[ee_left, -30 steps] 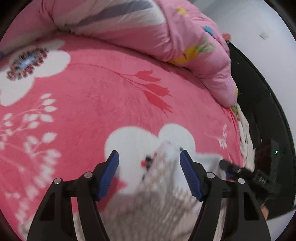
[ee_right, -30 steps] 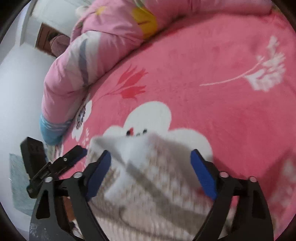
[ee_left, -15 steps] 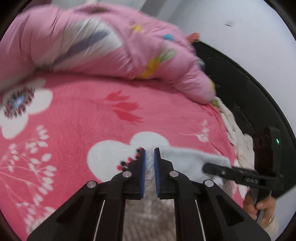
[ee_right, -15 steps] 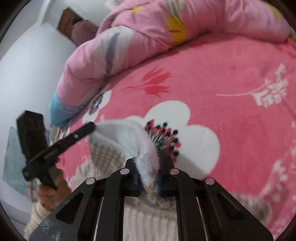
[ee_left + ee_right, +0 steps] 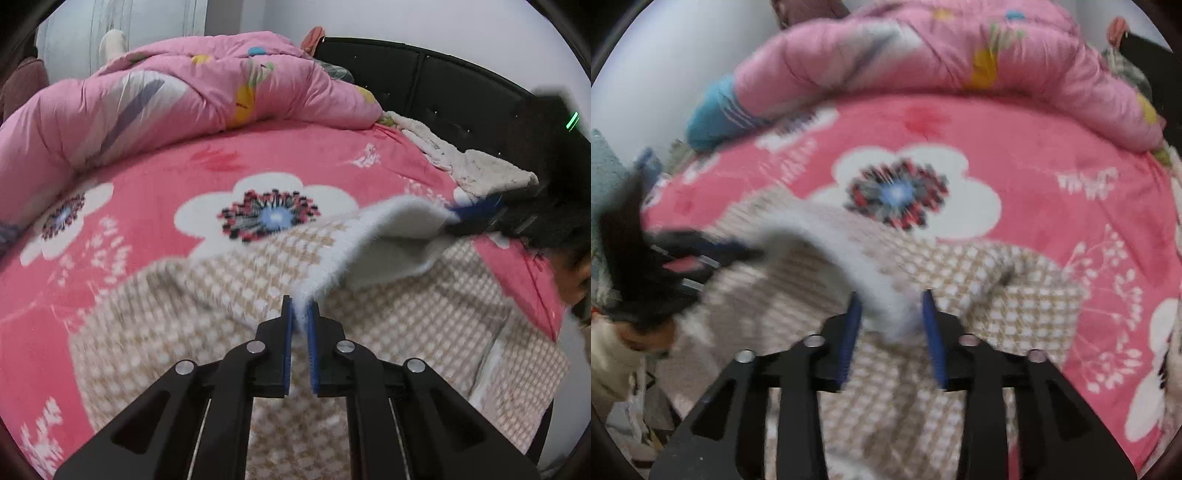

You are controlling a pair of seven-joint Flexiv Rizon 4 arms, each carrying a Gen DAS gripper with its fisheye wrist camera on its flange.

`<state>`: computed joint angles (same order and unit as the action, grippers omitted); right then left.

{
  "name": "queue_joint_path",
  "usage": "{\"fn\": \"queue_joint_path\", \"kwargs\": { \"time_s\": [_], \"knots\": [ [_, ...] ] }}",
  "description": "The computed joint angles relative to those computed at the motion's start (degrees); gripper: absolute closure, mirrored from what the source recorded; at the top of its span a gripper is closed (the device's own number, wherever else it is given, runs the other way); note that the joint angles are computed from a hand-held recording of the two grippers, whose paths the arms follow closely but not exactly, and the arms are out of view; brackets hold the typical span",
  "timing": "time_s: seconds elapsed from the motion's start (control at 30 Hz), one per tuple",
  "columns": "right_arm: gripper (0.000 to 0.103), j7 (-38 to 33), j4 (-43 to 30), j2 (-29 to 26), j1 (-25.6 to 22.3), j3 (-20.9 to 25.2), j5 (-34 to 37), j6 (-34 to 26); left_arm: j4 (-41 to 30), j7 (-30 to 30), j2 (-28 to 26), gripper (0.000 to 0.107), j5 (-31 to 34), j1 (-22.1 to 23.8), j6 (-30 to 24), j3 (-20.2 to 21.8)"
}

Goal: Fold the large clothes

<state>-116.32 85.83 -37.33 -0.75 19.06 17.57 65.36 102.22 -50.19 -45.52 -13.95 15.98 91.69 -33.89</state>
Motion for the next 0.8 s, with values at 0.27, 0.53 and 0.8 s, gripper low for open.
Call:
{"fn": "queue_joint_path", "kwargs": {
  "time_s": [0.27, 0.53, 0.8],
  "knots": [
    [0.056, 5.06, -14.56, -8.62, 5.73, -0.69, 0.25, -8.45, 3.47, -2.1, -0.2, 0.096, -0.42, 3.16, 0.77, -2.74],
    [0.061, 4.01, -0.98, -7.84, 7.06, -1.61, -2.87, 0.32, 10.34, -2.84, 0.22, 0.096, 3.88, 17.96, 2.4, -14.89],
    [0.061, 4.27, 0.21, -3.25, 2.58, 0.57, -1.58, 2.94, -4.86, -4.58, -5.28, 0.097, -0.43, 8.69, -5.78, -11.58]
  ]
}}
